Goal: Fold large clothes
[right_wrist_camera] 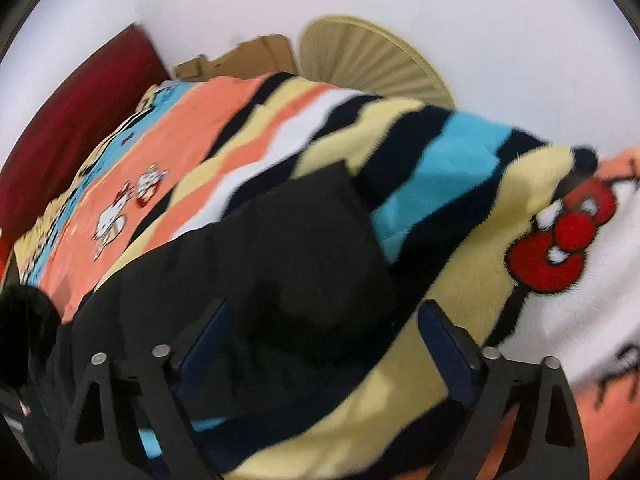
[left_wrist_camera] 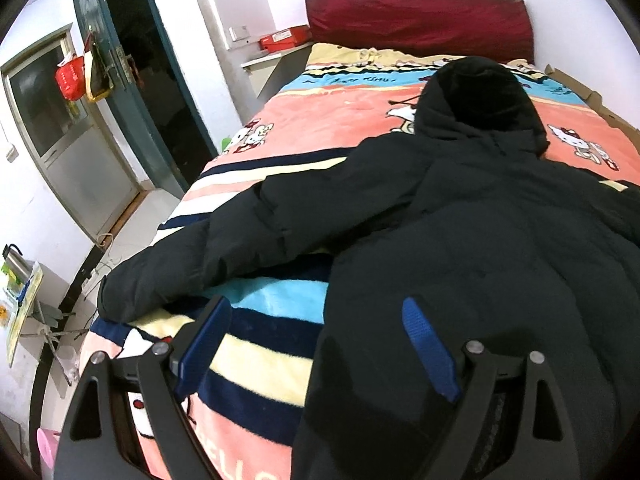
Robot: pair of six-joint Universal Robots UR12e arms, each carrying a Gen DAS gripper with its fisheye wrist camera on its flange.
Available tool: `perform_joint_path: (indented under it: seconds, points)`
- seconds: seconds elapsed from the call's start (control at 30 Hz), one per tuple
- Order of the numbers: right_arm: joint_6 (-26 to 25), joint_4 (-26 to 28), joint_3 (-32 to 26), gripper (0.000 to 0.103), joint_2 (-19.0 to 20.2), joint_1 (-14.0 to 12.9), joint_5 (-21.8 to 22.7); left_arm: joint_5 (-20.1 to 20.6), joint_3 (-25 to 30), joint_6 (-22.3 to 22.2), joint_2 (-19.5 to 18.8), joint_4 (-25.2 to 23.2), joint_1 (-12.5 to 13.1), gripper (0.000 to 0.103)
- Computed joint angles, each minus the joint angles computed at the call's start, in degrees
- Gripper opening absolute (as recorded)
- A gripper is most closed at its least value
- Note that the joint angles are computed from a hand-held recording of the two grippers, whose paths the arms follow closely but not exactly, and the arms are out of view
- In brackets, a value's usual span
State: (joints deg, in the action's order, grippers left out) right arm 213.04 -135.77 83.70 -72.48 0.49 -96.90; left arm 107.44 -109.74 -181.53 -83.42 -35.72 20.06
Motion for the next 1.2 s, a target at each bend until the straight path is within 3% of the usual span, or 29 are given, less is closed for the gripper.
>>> perform_joint_path:
  seconds: [0.13,0.27,0.37,0.57,0.93,1.2]
  points:
    - [1.5,0.2,0.2,0.080,0.9,-0.9,1.7,0.5,0.2,-0.4,-0.3,-1.2,-0.2,0.088]
    - [-1.9,-1.0,-0.5,0.041,1.5,-0.9,4.3,0.1,0.3,-0.1,-0.3,-1.5,-0.5,0.088]
    - [-3.4,-3.4,-0.4,0.027,1.1,-0.5,5.5,-0.9,0.3,-0.4,0.0,-1.1,-0.4,0.088]
    - [-5.0,-9.6,-0.2,0.019,-0.4,0.8,11.7,-5.8,-0.2,-3.0,1.7,0.8,0.8,0.088]
    - [-14.4,-9.9,-7.1,0.016,-0.9,8.5,19.4,-12.5,-2.5,-4.7,7.2,2.7,4.6,0.088]
    - [-19.5,-7.9,-11.5,0.016,0.5,15.0,24.5,-11.4,-5.2,-4.4,10.7,5.0,7.8,0.088]
